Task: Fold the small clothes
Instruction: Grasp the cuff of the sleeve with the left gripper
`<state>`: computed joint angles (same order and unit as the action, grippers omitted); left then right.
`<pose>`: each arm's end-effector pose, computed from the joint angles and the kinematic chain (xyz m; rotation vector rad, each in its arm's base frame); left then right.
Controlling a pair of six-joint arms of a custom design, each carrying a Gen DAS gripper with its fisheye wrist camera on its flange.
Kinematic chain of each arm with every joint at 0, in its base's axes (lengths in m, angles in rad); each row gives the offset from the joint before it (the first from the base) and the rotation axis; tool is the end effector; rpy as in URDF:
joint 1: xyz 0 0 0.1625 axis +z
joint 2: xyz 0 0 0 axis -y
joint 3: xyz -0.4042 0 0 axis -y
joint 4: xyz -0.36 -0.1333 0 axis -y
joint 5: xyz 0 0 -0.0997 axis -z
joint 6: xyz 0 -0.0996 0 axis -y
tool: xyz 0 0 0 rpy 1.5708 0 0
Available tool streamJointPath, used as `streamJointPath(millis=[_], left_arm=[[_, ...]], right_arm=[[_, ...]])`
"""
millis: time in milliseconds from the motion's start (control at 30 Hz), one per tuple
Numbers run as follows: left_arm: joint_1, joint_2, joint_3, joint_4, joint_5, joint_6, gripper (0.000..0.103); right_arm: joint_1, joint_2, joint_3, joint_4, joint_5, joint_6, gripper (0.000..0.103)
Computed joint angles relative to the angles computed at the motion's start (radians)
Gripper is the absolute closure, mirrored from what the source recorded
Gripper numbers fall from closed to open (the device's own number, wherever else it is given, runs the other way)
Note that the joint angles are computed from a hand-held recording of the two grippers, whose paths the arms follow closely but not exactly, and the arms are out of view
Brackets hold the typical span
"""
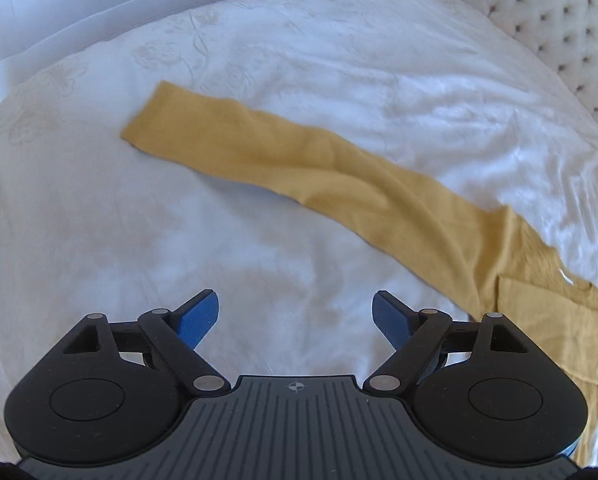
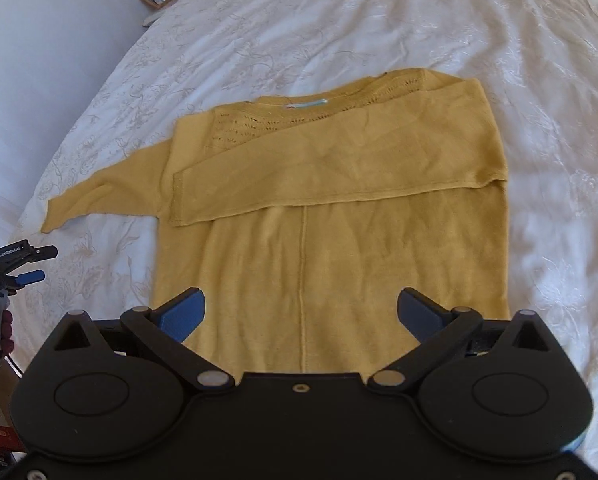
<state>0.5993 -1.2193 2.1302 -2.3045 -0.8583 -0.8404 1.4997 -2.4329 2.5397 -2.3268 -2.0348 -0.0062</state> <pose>-0.2553 -0.4147 0.1658 0.2466 2.4928 -0.5960 0.0754 -0.1902 0.3765 -0.2840 -2.5301 0.8302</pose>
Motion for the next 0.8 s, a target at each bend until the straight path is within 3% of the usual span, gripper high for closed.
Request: streamJointPath(millis=[200,300,533,800], left_arm=[[0.120,0.021,-0.099,-0.004,0.090,0.156,0.019],[0.168,0.043,-0.145,-0.027,0.124,0.249,0.019],[0.268,0.126,-0.255,-0.066,0.145,0.414,0.019],[0.353,0.190,-0.322,-0.078,0.054,0.541,0.018]], right_arm=[[0.167,0.236,-0.020,-0.126,-0.073,0.133,0.001],[0.208,0.321,-0.034,-0.169,-0.089,0.172,0.001],[0.241,0.459,-0.071,-0.214,-0.104,0.229,0.001],[0.252,0.560,-0.115,-0.216,-0.113,0.266,0.001]])
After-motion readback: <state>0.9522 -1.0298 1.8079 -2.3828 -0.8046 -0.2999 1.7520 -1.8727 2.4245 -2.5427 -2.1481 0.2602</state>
